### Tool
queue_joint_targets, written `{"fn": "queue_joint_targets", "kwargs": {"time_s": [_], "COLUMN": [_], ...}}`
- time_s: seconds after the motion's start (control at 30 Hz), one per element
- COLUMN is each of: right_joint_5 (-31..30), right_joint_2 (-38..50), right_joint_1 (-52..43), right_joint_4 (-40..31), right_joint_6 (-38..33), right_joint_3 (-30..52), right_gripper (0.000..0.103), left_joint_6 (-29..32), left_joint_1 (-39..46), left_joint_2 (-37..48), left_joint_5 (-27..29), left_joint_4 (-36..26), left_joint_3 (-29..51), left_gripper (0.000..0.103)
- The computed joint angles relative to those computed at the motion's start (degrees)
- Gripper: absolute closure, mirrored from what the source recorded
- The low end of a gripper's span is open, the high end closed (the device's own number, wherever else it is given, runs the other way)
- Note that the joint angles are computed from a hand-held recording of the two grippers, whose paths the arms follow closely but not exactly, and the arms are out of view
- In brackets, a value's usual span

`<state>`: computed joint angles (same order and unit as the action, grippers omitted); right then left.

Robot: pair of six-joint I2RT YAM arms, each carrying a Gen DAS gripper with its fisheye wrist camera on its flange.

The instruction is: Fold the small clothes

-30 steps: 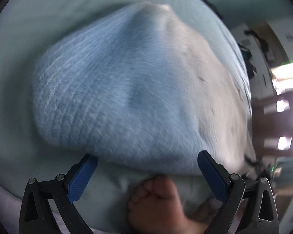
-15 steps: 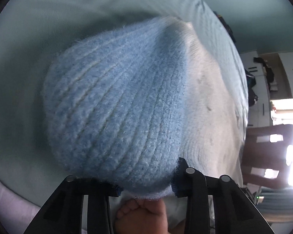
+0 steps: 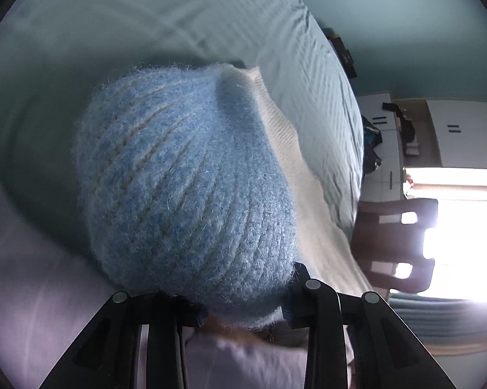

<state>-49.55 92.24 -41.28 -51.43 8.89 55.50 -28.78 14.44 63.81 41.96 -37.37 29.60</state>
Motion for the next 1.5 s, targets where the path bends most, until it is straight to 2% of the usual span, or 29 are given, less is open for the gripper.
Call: {"fn": "queue_joint_targets", "kwargs": {"time_s": [0.13, 0.2, 0.27, 0.33, 0.43, 0.5, 0.53, 0.57, 0.6, 0.63, 0.67, 0.7, 0.73, 0.77, 0.87, 0.93, 1.0, 1.07, 1.1, 1.13, 1.17, 1.23, 1.27, 1.3, 1.37, 1.5], "right_joint_5": [2.13, 2.05, 1.66, 1.58, 0.74, -0.16, -0.84, -0.61, -0.5, -0.65, 0.3, 3.96, 7.12, 8.59, 6.52, 10.54, 14.54, 14.19, 13.24, 12.77, 13.64, 14.4, 13.88, 12.7, 11.37, 16.32], "right_joint_2": [2.0, 3.04, 4.46, 7.02, 12.7, 18.27, 22.61, 26.12, 29.96, 33.84, 37.05, 38.16, 37.98, 37.75, 38.09, 37.27, 38.29, 40.37, 41.03, 41.68, 42.05, 44.53, 45.88, 47.67, 47.22, 34.03], "right_joint_1": [-3.22, -2.89, -1.24, 1.88, 5.79, 9.42, 11.75, 13.5, 15.2, 16.46, 17.4, 17.8, 17.85, 17.78, 16.66, 16.5, 17.54, 18.95, 19.94, 19.21, 20.06, 20.91, 20.86, 20.68, 19.94, 19.6], "right_joint_4": [-9.34, -10.67, -11.34, -11.51, -11.0, -8.71, -7.6, -7.8, -6.66, -5.51, -5.48, -5.1, -4.63, -3.49, 0.84, 6.74, 10.01, 10.4, 11.71, 11.72, 12.08, 12.76, 13.29, 13.23, 17.1, 27.35], "right_joint_6": [-9.27, -8.55, -6.23, -3.09, 2.25, 8.47, 10.52, 10.34, 10.71, 9.95, 9.06, 9.41, 10.41, 11.24, 7.13, 5.47, 3.82, 1.61, 1.34, -0.3, -0.09, 1.4, 2.85, 4.04, 5.58, 9.15], "right_joint_3": [1.98, 3.41, 6.33, 11.26, 19.45, 27.0, 32.72, 37.74, 42.91, 47.67, 51.8, 53.06, 52.47, 51.06, 46.6, 42.1, 41.14, 42.59, 42.69, 42.93, 43.41, 44.7, 44.51, 44.74, 41.47, 28.79], "right_gripper": [0.076, 0.076, 0.076, 0.076, 0.076, 0.072, 0.069, 0.065, 0.055, 0.046, 0.03, 0.024, 0.024, 0.023, 0.023, 0.023, 0.023, 0.023, 0.024, 0.024, 0.027, 0.04, 0.058, 0.084, 0.087, 0.09], "left_joint_6": [0.37, 0.14, -1.97, -1.24, -3.26, -10.76, -12.14, -10.06, -7.62, -6.54, -7.13, -8.32, -10.17, -10.9, -7.53, -2.99, 1.12, 4.12, 5.19, 5.84, 5.57, 5.22, 4.86, 4.85, 4.66, 5.0], "left_joint_1": [-0.39, -0.93, -1.85, -1.38, -2.83, -4.4, -5.93, -7.71, -9.1, -10.35, -11.33, -12.29, -13.9, -15.24, -20.11, -24.87, -28.67, -32.66, -34.75, -35.76, -37.15, -37.0, -36.29, -35.78, -34.82, -32.32], "left_joint_2": [-3.72, -4.06, -0.85, 3.93, 12.7, 18.86, 22.76, 28.28, 33.15, 37.1, 39.93, 41.62, 42.6, 42.85, 43.34, 46.09, 48.91, 51.92, 53.81, 54.12, 54.32, 53.15, 52.37, 52.07, 52.99, 51.91], "left_joint_5": [0.92, 1.07, 2.14, 3.61, 4.15, 2.67, 0.55, -1.89, -4.37, -7.5, -10.97, -14.76, -20.77, -24.79, -33.79, -41.03, -46.96, -53.2, -57.81, -60.86, -64.78, -64.43, -62.94, -61.91, -59.19, -54.68], "left_joint_4": [-5.46, -7.37, -6.25, -5.81, -4.06, 0.29, 1.81, 2.18, 1.92, 1.53, 1.97, 2.7, 2.38, 1.78, 3.15, 2.27, 2.33, 4.15, 4.96, 6.78, 10.17, 15.18, 17.27, 18.09, 17.97, 18.59], "left_joint_3": [-0.24, 0.46, 2.79, 6.58, 15.83, 22.38, 26.75, 32.87, 38.24, 42.61, 45.37, 46.8, 47.66, 47.81, 46.04, 46.92, 47.73, 47.59, 47.55, 45.99, 43.65, 39.51, 37.38, 36.57, 37.78, 36.51], "left_gripper": [0.072, 0.072, 0.072, 0.072, 0.072, 0.071, 0.068, 0.066, 0.065, 0.058, 0.047, 0.041, 0.024, 0.018, 0.017, 0.017, 0.017, 0.013, 0.01, 0.0, 0.0, 0.0, 0.0, 0.0, 0.0, 0.0]}}
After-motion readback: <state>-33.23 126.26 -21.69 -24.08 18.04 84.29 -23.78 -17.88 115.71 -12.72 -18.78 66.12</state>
